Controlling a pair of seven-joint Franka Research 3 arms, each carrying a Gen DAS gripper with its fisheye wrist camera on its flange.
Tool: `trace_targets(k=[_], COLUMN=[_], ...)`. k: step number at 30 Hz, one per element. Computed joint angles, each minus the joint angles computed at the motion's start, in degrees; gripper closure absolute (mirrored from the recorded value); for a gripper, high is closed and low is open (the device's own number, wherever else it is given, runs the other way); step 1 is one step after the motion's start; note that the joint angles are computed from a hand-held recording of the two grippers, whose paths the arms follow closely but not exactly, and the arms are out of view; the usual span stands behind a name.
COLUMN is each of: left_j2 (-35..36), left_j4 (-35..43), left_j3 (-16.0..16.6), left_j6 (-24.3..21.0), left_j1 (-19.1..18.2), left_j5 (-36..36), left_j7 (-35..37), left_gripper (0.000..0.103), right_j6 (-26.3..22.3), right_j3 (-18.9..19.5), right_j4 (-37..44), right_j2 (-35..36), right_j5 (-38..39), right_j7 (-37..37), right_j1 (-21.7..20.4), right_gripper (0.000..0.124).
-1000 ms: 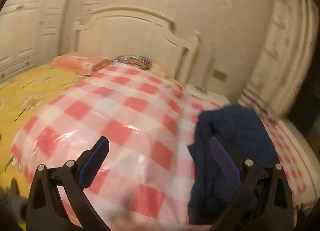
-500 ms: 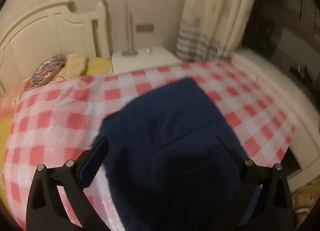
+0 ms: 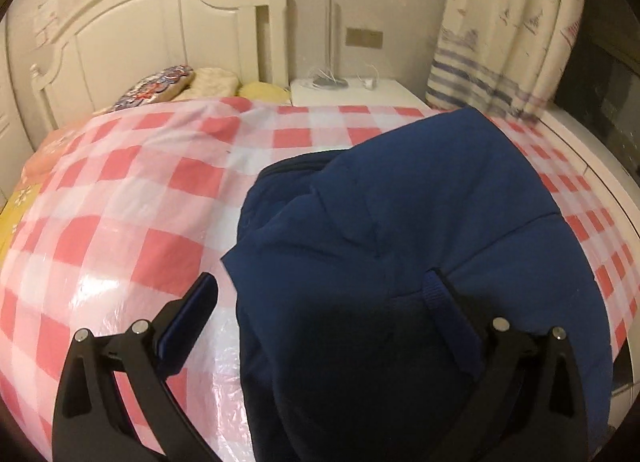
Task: Fold large clothes
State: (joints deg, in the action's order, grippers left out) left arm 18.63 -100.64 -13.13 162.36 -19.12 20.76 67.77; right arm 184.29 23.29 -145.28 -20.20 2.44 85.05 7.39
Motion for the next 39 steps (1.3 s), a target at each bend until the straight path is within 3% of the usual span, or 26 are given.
trace_targets(k=[2, 3, 6, 8, 9, 11, 13, 14, 17, 21, 23, 26, 29, 32, 34, 36, 37, 38, 39], left_j2=[-0.11, -0.11, -0.63, -0.87, -0.87, -0.88, -0.49, -0.29, 0.28, 0.92, 0.39, -2.30, -4.35, -1.58, 3.40, 9.31, 12.63, 13.94, 13.97], left_j4=[-0.65, -1.01, -2.04, -2.79, -2.98, -3.66, -4.14, -4.14, -3.89, -3.75, -3.10, -1.96, -2.50, 3.53, 9.75, 16.70, 18.62, 18.69, 17.73], left_j3=[0.59, 0.95, 2.05, 2.19, 2.11, 1.03, -2.31, -3.24, -4.66, -6.14, -4.15, 2.35, -1.01, 0.85, -2.45, -1.91, -3.39, -6.79, -8.18], left_j6=[1.33, 2.12, 3.50, 4.49, 4.77, 5.65, 6.40, 6.44, 6.04, 5.71, 3.91, 0.61, 5.57, 3.16, -1.98, -9.93, -11.26, -10.55, -9.61], left_j1=[-0.30, -0.48, -1.14, -1.01, -0.83, 0.50, 3.69, 4.52, 6.09, 7.52, 5.59, -0.31, 2.82, 0.41, 1.99, 0.42, 1.71, 5.00, 6.81], left_j5=[0.71, 1.13, 2.73, 3.10, 3.08, 1.59, -2.76, -4.47, -8.98, -13.55, -11.86, -1.69, -5.48, -0.93, -5.56, -5.99, -8.63, -13.12, -18.08], left_j7=[-1.67, -2.57, -4.75, -5.63, -5.93, -5.60, -2.05, -0.69, 1.24, 3.80, 2.81, -5.27, -2.31, -3.80, 2.36, 3.74, 6.33, 7.53, 9.85], left_gripper=[0.002, 0.002, 0.002, 0.002, 0.002, 0.002, 0.002, 0.002, 0.002, 0.002, 0.002, 0.003, 0.003, 0.003, 0.003, 0.008, 0.007, 0.006, 0.006], right_j6=[2.62, 3.41, 1.83, 0.33, -0.37, -1.58, -4.64, -8.59, -20.73, -24.01, -24.20, -21.67, -21.19, -21.35, -21.02, -19.69, -18.80, -19.10, -18.72], right_j3=[-8.24, -10.63, -11.67, -14.83, -15.87, -13.33, -11.84, -11.74, -15.29, -26.72, -29.75, -30.55, -30.58, -30.16, -30.26, -29.72, -29.70, -30.75, -30.10], right_j4=[0.85, 2.24, 8.33, 14.05, 16.14, 20.43, 25.99, 30.70, 37.01, 39.59, 39.39, 37.69, 37.25, 37.27, 36.92, 36.19, 35.79, 35.95, 35.89], right_j2=[1.53, 2.90, 8.47, 14.20, 16.25, 20.22, 24.70, 28.40, 33.90, 35.44, 35.54, 35.16, 34.83, 34.74, 34.56, 34.35, 34.26, 34.35, 34.36], right_j5=[4.43, 9.45, 12.30, 11.71, 7.14, -6.48, -7.40, -6.59, -21.65, -20.85, -20.64, -18.96, -18.95, -20.13, -18.66, -19.05, -18.47, -15.75, -15.43], right_j7=[0.41, -1.48, -0.57, 1.04, 5.45, 17.33, 15.46, 13.46, 23.56, 22.48, 21.46, 20.67, 21.27, 22.13, 20.89, 21.63, 21.25, 20.19, 20.35], right_j1=[4.45, 4.97, -0.05, 0.99, 1.00, -3.37, -4.56, -4.12, 1.03, 12.96, 15.93, 16.22, 16.35, 15.90, 16.00, 15.34, 15.24, 16.30, 15.63], right_gripper=[0.067, 0.072, 0.082, 0.084, 0.085, 0.086, 0.086, 0.086, 0.085, 0.085, 0.085, 0.085, 0.085, 0.085, 0.085, 0.085, 0.085, 0.085, 0.085])
